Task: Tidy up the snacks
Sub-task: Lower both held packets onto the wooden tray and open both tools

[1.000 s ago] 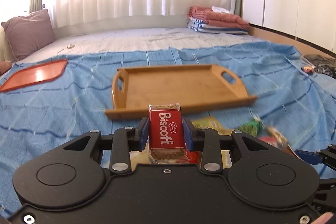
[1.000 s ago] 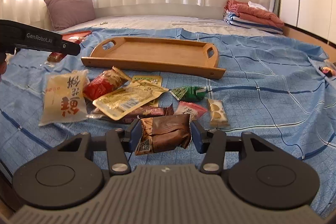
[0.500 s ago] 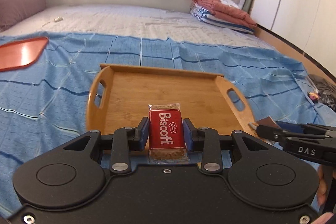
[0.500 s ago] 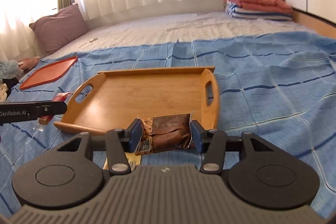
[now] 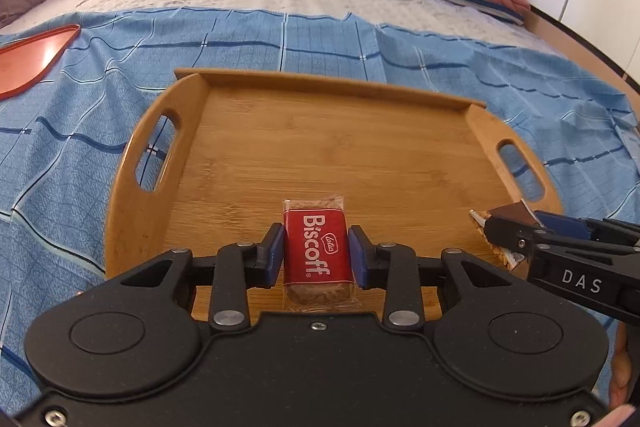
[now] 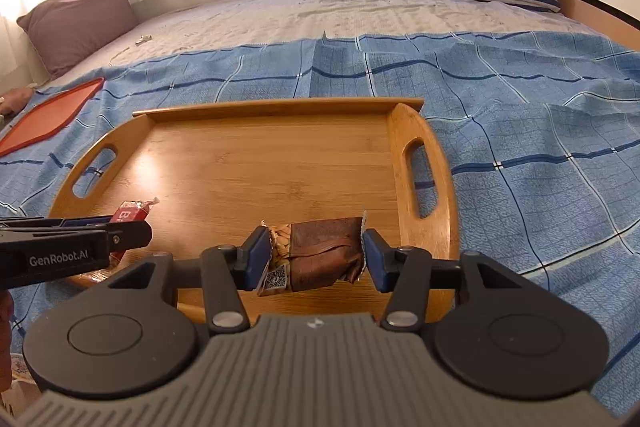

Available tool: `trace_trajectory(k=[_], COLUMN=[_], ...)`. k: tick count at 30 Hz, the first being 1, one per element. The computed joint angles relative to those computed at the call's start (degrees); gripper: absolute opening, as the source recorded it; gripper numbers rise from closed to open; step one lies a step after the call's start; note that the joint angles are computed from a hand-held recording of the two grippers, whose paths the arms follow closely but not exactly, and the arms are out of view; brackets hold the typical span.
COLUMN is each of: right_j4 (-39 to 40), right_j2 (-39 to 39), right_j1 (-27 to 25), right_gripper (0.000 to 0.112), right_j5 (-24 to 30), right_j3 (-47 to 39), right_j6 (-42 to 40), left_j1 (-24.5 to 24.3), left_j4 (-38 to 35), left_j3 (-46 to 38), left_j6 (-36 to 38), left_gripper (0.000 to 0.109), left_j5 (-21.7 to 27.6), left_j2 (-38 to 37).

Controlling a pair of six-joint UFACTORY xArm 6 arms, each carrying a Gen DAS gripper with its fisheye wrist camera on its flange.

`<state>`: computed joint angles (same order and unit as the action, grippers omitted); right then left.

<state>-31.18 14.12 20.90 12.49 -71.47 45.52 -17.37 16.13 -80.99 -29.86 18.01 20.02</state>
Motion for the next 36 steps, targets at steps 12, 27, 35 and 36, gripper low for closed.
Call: trace_trajectory(k=[12,27,35,36], right_j4=[-1.4,-7.5,-14.6,-16.6], right_j2=[1.5,-4.8,-15.9,-17.3], right_j1=[-0.4,-1.0,-2.1,-2.1], right_gripper=[0.054,0.089,0.102,0.102], right_j5=[-1.3,-3.3,-8.2,-8.4], right_j3=[0.2,4.9,15.3,16.6], right_j6=[1.7,7.5,12.5,14.1], left_j1=[-0.2,0.5,2.0,2.3], left_j4=[6.5,13.9,20.8,23.5], left_j3=[-1.8,6.5,22.9,25.0], left_j6=[-3.6,-7.2,-9.7,-11.7], left_gripper=[0.033,0.089,0.098,0.098], left_j5=[-0.2,-6.1,-12.6,-13.1], left_j2=[2.2,-6.6,-21.9,-23.9])
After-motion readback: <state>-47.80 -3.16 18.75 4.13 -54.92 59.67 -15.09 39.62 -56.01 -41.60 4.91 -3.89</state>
